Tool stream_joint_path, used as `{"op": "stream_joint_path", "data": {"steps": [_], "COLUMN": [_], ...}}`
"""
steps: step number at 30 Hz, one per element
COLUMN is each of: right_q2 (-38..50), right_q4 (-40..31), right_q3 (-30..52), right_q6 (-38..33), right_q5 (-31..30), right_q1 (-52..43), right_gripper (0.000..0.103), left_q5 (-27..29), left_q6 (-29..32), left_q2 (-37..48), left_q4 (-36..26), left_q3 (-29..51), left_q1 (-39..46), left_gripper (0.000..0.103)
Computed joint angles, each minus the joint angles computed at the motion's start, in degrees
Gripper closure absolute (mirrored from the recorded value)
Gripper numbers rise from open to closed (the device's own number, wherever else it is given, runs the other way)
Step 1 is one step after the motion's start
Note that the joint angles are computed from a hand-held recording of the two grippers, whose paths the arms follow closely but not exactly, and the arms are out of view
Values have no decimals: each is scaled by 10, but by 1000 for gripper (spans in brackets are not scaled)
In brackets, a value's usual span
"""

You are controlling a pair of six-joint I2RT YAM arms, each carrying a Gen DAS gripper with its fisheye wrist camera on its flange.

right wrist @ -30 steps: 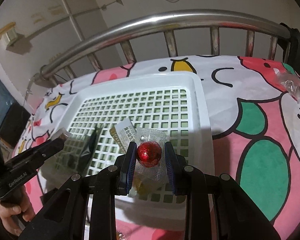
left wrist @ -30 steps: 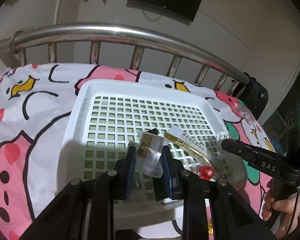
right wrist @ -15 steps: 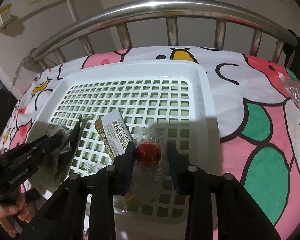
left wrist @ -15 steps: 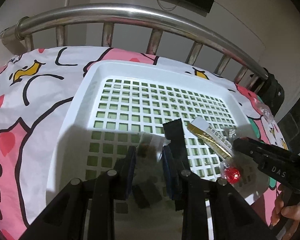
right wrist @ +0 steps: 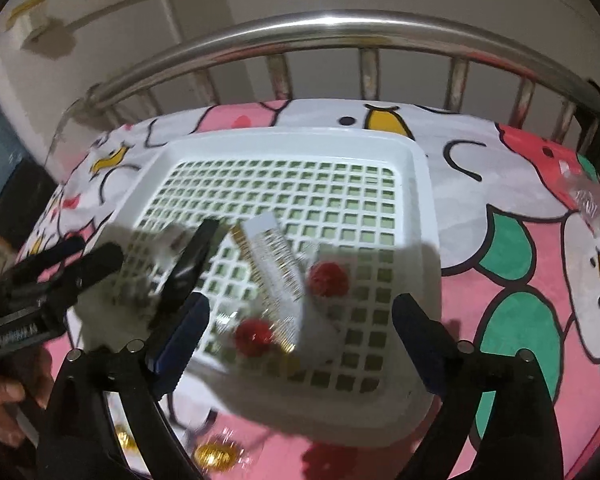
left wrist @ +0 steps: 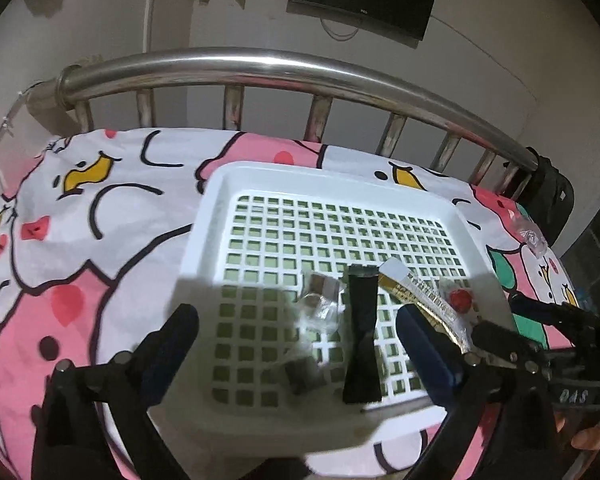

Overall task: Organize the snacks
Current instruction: 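Lift both tools out of the tray toward the gold chocolates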

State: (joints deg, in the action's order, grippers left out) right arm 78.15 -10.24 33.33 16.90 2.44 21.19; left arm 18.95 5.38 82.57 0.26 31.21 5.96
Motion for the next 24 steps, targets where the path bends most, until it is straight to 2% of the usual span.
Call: {"op": "stream_joint_path", "data": {"steps": [4,11,15,20,24], "right_q2": [-37,-87,-87,-43,-11], "right_q4": [-51,-144,-186,-231,-250], "right_q3": [3,9,12,27,35], "right_q6": [1,22,37,53,62], "right_q5": [34,-17,-49,-53,-28], "right_q1": [53,89,120,186,237], "right_gripper": [4,3,3,3,3], "left_q5": [2,10,-21,-55,-85], "left_q6": [45,181,273,339,370], "left_q2": [-20,-76,-121,-128,-125], "left_q4": [-76,-242,-320,-372,-380], "left_q3": [15,33,22,11,-11], "left_q1": [18,68,82,94,89], "left_gripper": [2,2,2,2,2]}}
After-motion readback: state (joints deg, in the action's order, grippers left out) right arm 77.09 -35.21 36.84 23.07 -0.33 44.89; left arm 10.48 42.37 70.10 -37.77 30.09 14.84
